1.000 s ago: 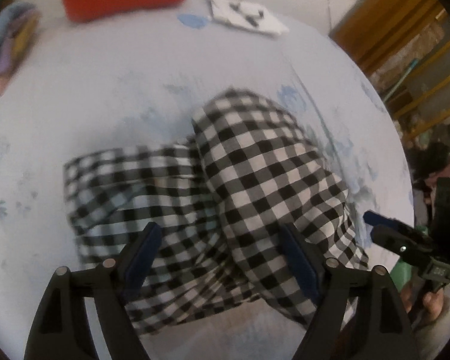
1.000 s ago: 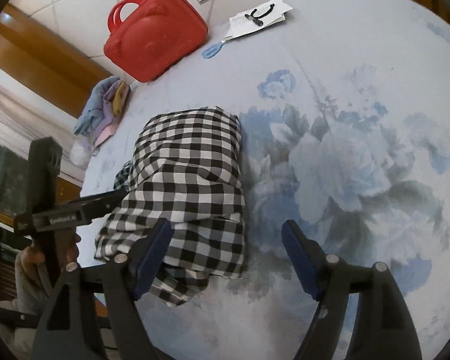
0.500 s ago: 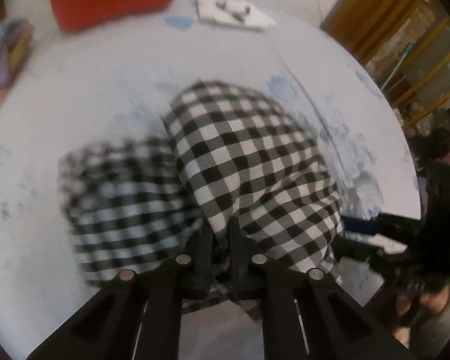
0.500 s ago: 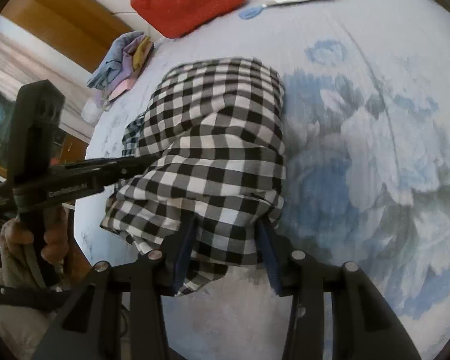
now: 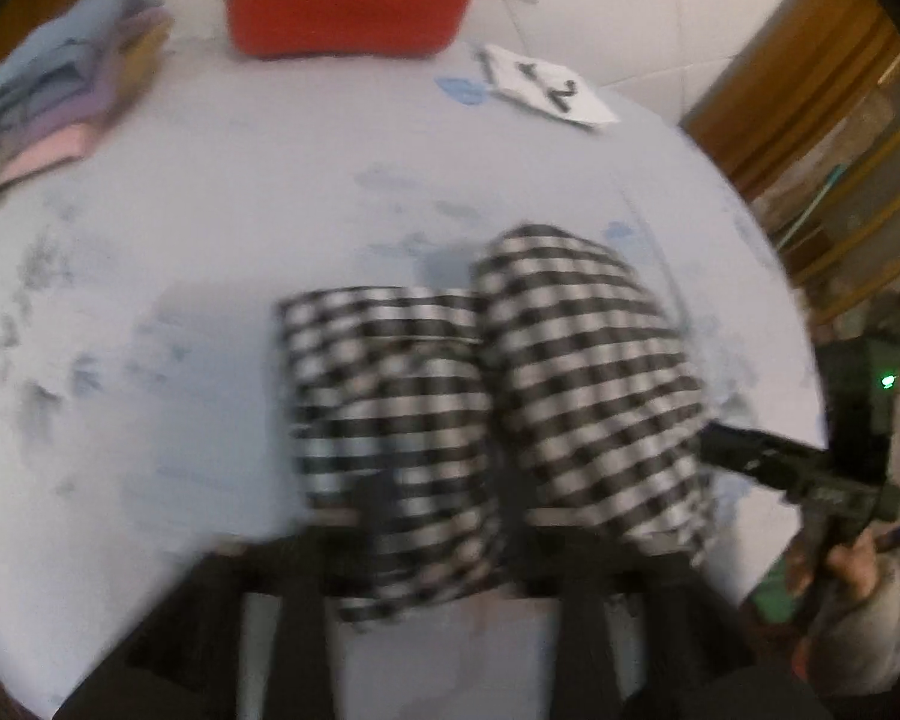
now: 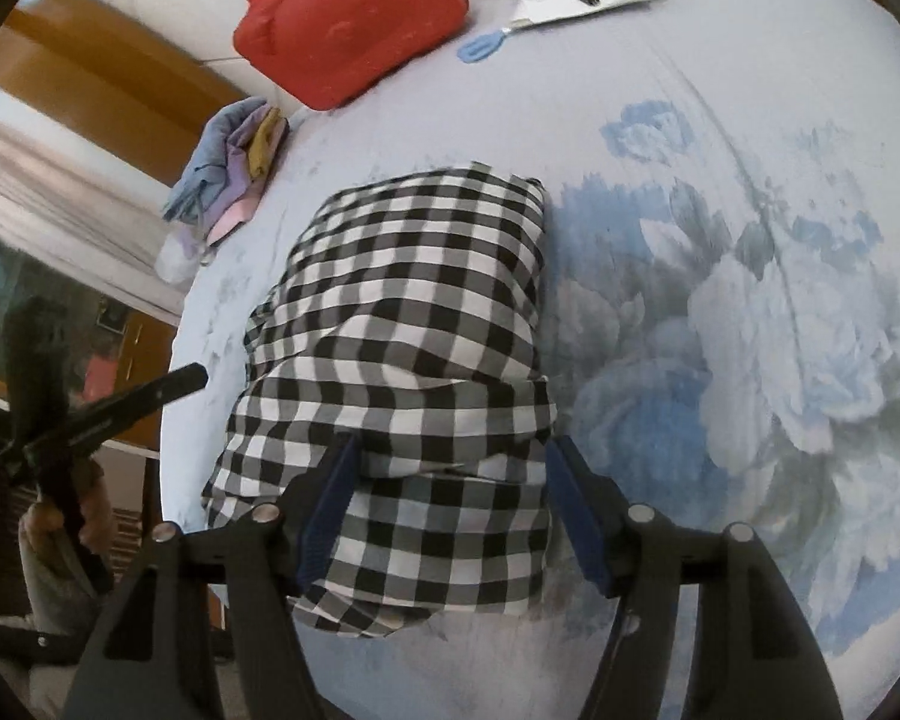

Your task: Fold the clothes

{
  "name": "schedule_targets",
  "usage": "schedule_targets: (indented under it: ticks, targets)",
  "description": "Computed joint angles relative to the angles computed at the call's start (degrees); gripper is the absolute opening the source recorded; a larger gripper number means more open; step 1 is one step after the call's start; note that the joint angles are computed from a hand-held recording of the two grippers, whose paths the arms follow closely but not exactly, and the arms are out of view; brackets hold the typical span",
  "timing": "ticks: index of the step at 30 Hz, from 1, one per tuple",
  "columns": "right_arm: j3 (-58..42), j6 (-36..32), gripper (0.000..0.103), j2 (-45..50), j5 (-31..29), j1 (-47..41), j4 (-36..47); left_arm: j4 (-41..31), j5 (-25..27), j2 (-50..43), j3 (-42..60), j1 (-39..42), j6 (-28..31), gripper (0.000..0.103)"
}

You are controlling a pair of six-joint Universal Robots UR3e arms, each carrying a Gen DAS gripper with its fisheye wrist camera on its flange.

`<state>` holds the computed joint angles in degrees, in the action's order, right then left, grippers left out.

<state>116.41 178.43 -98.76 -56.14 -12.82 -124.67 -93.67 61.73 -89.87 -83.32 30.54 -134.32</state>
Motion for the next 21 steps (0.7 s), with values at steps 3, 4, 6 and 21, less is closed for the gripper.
schedule_targets:
  ticks: [3,4,6,21]
  targets:
    - [0.53,-1.37,0.064,-2.59,-1.3,-0.31,2.39,2.57,-0.32,3.25,-4.0,-2.13,-1.29,0.079]
    - [0.92,-1.93,0.064,-3.57,-1.85,-0.37,2.89,2.86,-0.23,4.01,-4.8,-2.92,-2.19,0.079]
    - [1.8,-3.4,0.064,-5.62,-3.61,-0.01,3.78,4.15,0.77,6.64,-7.44,-4.53,-3.85,0.079]
    - [5.11,-8.87,0.064,-8.78,-5.04,1.64,3.01,14.97,5.93,13.48,-20.13,-12.52,-9.52,0.027]
